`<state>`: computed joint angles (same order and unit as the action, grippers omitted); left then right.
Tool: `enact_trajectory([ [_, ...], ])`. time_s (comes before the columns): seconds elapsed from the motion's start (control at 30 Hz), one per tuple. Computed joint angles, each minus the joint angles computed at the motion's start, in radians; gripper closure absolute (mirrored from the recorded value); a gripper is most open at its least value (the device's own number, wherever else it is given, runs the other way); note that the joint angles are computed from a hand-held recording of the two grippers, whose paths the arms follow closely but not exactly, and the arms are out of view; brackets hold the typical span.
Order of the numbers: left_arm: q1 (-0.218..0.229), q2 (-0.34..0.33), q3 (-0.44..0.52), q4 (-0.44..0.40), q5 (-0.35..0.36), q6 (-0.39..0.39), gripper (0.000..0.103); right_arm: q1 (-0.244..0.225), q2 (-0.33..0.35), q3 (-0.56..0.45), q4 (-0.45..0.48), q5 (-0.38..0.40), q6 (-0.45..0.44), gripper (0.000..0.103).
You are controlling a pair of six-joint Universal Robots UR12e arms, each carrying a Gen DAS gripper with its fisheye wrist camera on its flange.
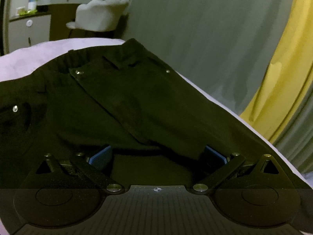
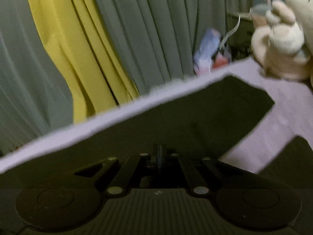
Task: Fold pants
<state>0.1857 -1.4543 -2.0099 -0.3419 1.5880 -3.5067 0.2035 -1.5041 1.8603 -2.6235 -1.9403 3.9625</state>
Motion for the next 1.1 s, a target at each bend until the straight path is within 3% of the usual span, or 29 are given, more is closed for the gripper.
enact_trajectory([
  [0.03,-0.003,0.003,-0.002,0.009,0.010,0.009,0.000,-0.007,0.008,-0.013,0.006,0.005,0.008,0.082],
  [0.07,-0.005,0.005,-0.006,0.029,0.015,0.016,0.000,-0.013,0.020,-0.032,0.006,0.005,0.011,0.056],
  [0.1,-0.004,0.006,-0.013,0.060,0.016,0.021,0.000,-0.014,0.036,-0.057,0.014,-0.009,0.022,0.040],
  [0.13,-0.001,0.007,-0.017,0.083,0.010,0.021,0.000,-0.019,0.056,-0.091,0.037,-0.014,0.025,0.017],
  [0.17,0.002,0.006,-0.021,0.103,0.003,0.017,0.000,-0.026,0.073,-0.120,0.063,0.002,0.022,0.011],
  [0.27,0.008,-0.004,-0.021,0.112,-0.006,0.003,0.000,-0.056,0.135,-0.226,0.192,0.077,0.052,0.011],
  [0.37,0.014,-0.015,-0.016,0.091,-0.020,-0.002,0.000,-0.068,0.204,-0.341,0.392,0.054,0.134,0.011],
  [0.53,0.013,-0.027,-0.017,0.105,-0.026,0.010,0.000,-0.078,0.261,-0.410,0.540,0.078,0.211,0.017],
  [0.63,0.010,-0.029,-0.015,0.097,-0.024,0.031,0.000,-0.074,0.267,-0.398,0.515,0.034,0.212,0.018],
  [0.7,0.013,-0.028,-0.018,0.102,-0.029,0.029,0.000,-0.069,0.264,-0.387,0.500,0.003,0.201,0.029],
  [0.77,0.018,-0.025,-0.016,0.092,-0.040,0.011,0.000,-0.064,0.250,-0.358,0.446,-0.014,0.169,0.060],
  [0.87,0.027,-0.020,-0.019,0.090,-0.062,-0.011,0.000,-0.062,0.222,-0.316,0.380,0.003,0.098,0.085],
  [0.97,0.030,-0.015,-0.019,0.085,-0.065,-0.018,0.000,-0.051,0.193,-0.274,0.302,-0.010,0.060,0.094],
  [1.1,0.027,-0.011,-0.024,0.099,-0.059,-0.030,0.000,-0.029,0.099,-0.141,0.116,-0.016,0.018,0.094],
])
